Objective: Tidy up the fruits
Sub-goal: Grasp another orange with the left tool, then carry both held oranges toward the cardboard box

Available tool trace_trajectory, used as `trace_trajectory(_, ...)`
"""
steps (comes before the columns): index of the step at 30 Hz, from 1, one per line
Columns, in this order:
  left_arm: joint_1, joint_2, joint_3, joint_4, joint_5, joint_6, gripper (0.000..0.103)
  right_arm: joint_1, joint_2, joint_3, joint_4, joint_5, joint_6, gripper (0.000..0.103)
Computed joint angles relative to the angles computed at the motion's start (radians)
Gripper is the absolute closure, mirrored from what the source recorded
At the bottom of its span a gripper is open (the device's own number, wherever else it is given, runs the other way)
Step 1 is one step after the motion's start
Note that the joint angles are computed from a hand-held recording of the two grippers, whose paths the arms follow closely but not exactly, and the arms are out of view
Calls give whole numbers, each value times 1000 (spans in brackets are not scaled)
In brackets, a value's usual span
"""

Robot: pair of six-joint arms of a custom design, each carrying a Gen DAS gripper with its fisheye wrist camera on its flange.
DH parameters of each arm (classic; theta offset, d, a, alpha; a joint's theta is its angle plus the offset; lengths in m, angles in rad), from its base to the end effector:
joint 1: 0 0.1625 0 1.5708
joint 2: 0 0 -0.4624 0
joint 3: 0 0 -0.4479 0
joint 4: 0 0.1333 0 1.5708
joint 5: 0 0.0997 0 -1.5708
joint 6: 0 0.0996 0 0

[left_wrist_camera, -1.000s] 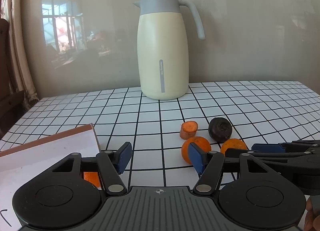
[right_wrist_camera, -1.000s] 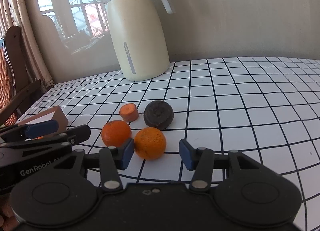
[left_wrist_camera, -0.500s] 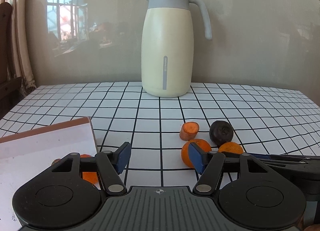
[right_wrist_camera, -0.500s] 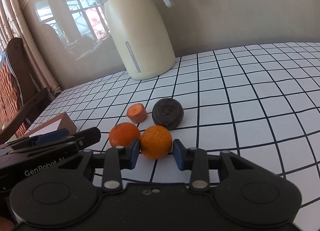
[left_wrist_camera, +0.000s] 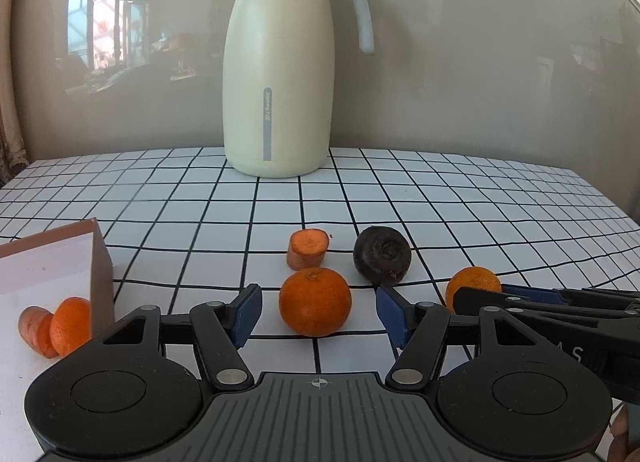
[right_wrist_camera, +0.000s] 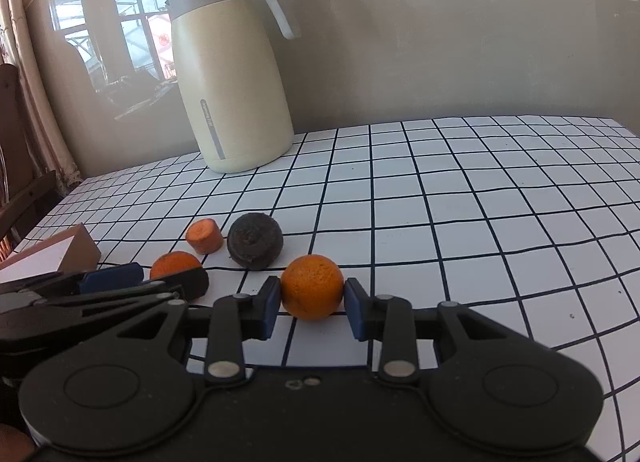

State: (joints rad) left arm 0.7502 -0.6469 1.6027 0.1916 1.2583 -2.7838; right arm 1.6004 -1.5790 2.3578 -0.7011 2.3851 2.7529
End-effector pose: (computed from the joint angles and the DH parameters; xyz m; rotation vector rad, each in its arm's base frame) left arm -0.3092 -0.5122 -0.0520 1.5056 2.4265 -0.7002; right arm 0.0720 -0.3735 0.2056 -0.3118 -1.8114 1.4226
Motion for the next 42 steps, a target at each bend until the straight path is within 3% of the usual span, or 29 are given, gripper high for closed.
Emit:
trace_trajectory(5, -10, 24, -3, -19, -13, -14, 40, -17, -23, 7, 19, -23, 14, 76)
trace_trajectory(7, -11, 19, 4, -33, -12, -13, 53, -19, -22, 6, 18, -27, 14, 74)
trace_trajectory(10, -5, 20, -2, -27, -10, -32, 61, -23, -9, -3, 23, -31, 21, 73)
trace_trajectory(24, 0, -33, 57, -41, 17, -22, 63, 1, -1, 3, -9, -22, -24, 76)
trace_trajectory(33, 4, -135, 157, -53, 41, 5, 63, 73, -26, 53, -55, 6, -114, 75)
trace_trajectory(42, 17, -225, 233, -44, 74, 28, 63, 137, 12, 62, -12, 22, -111, 75)
